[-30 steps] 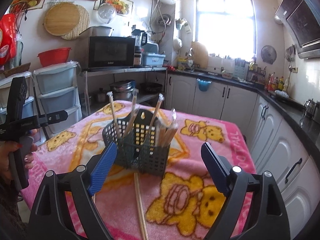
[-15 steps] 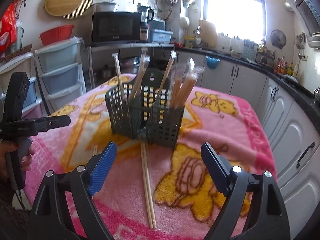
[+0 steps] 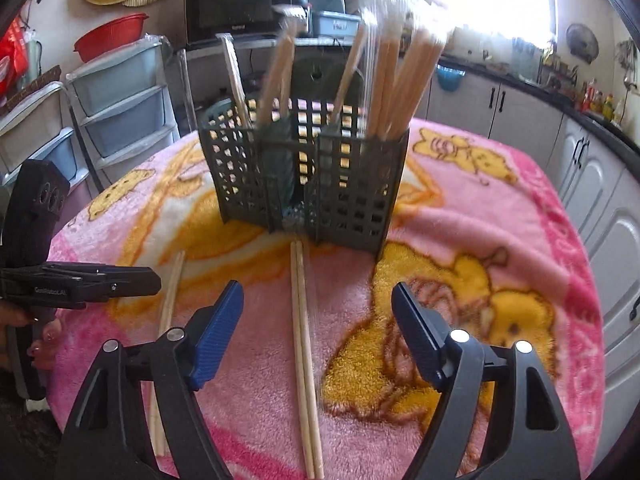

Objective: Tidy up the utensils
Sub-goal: 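Lower both open grippers toward the loose chopsticks beside the caddy, then close the left gripper on a chopstick while the right gripper grasps another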

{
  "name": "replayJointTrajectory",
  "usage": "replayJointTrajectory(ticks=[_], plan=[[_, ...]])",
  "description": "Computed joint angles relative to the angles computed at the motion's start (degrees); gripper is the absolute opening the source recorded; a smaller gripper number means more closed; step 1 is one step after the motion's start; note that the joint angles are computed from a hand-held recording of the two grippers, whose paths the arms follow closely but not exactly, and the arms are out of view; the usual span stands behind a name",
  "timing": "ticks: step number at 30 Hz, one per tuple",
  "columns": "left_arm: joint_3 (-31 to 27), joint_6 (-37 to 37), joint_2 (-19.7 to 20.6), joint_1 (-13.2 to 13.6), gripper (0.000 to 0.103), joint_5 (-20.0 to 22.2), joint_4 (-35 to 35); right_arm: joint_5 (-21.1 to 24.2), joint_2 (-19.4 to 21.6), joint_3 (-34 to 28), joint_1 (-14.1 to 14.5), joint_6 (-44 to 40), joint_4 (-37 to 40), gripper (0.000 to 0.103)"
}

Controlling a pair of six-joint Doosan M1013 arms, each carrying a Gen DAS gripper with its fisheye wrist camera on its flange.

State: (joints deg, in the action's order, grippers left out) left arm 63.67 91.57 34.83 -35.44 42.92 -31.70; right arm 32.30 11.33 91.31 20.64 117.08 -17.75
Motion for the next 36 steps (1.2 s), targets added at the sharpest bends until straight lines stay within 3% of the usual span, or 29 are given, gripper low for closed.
replayJointTrajectory(ticks=[6,12,17,24,30,32,36], plan=[[-5.5,-4.2,2.9,0.0,0.049,3.6,4.0,1.9,2.1,-2.1,-0.8,-4.1,3.6,0.064],[-9.2,-7.3,4.9,-0.4,0.034,5.7,9.0,4.3,4.5,-4.9,-1.0,-6.9,5.8,0.061],[-10.9,-8.5,6.0,-0.4,0.011,6.2,12.0,6.2,6.5,-7.3,-1.1,-8.1,7.5,0.055],[-9.9,-5.4,5.8,1.0,0.004,5.4,7.1,8.3,9.0,-10.3,-0.3,-7.6,7.0,0.049],[-7.7,-3.4,4.4,1.2,0.003,3.1,5.7,11.2,11.0,-12.7,0.0,-3.5,5.4,0.031],[-7.0,-2.6,3.7,1.3,0.003,2.3,5.5,11.0,11.2,-12.9,0.0,-2.1,5.0,0.015],[-5.5,-1.0,2.4,1.0,0.003,0.0,5.2,9.0,10.4,-12.3,0.1,-2.8,5.9,0.011]])
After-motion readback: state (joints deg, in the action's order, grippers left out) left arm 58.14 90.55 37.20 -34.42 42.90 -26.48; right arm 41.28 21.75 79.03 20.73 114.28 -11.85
